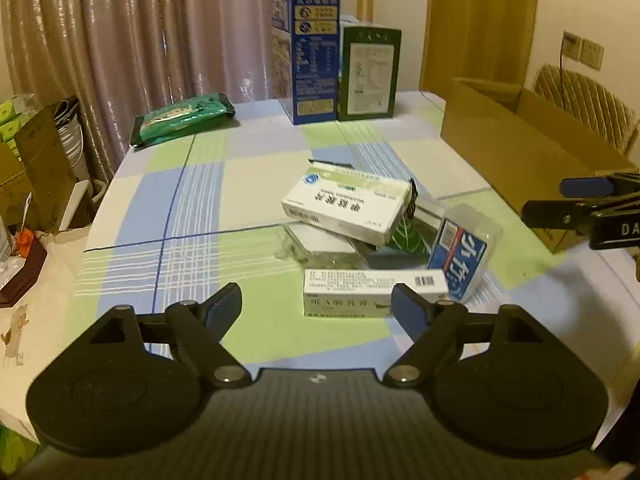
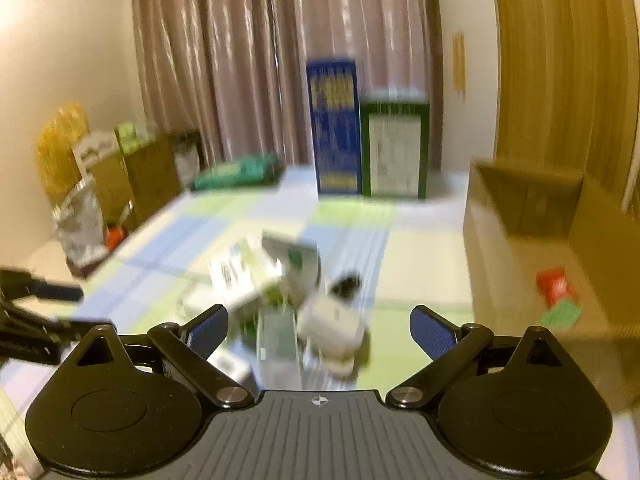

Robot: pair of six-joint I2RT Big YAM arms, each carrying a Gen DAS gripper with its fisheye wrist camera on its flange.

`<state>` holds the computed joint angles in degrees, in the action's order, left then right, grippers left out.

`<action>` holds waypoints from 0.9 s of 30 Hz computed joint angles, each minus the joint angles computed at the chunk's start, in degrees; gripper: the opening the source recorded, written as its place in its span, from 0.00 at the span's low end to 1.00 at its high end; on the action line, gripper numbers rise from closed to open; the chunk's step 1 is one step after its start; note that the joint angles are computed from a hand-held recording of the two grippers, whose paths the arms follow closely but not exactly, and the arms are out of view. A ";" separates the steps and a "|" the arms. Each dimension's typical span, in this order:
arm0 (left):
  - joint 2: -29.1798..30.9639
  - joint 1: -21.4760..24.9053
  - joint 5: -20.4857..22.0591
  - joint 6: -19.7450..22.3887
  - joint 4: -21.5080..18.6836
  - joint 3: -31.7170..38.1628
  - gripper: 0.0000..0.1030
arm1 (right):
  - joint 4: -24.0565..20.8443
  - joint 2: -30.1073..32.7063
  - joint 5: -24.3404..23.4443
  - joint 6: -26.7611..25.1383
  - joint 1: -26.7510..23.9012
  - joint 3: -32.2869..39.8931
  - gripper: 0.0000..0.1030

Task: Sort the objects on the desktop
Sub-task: 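Move both grippers back toward the items on the table, then grasp the white medicine box with the left gripper while the right grasps the clear container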

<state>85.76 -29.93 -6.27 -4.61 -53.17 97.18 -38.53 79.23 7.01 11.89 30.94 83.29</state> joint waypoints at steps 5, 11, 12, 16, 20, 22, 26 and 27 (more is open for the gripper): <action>2.03 -0.53 -0.28 1.09 -1.28 1.74 0.81 | -0.31 0.80 -2.08 -3.73 -0.11 -0.29 0.92; 3.91 -1.00 -0.46 2.22 -1.05 3.18 0.83 | -1.67 3.25 -4.99 -4.99 -0.21 1.56 0.82; 4.15 -1.01 -0.50 2.34 -1.09 3.33 0.83 | -2.14 3.71 -5.43 -5.02 -0.21 2.00 0.80; 5.07 -0.91 -0.49 2.59 -1.83 3.82 0.84 | -3.53 4.69 -6.66 -4.94 -0.38 2.93 0.77; 5.73 -0.86 -0.99 3.17 -2.40 3.95 0.86 | -4.50 5.52 -6.71 -4.66 -0.47 3.66 0.76; 5.98 -0.76 -1.11 3.60 -2.41 3.97 0.87 | -4.86 5.84 -6.70 -4.53 -0.48 4.04 0.75; 6.65 -0.53 -0.72 5.04 -2.19 4.10 0.87 | -6.36 6.77 -7.49 -5.32 -0.49 5.14 0.62; 6.91 -0.45 -0.49 5.28 -2.31 4.26 0.87 | -6.79 7.06 -7.48 -5.74 -0.43 5.45 0.58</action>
<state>92.67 -30.38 -6.76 0.67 -55.49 101.44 -45.32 86.29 -0.47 6.15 30.51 88.74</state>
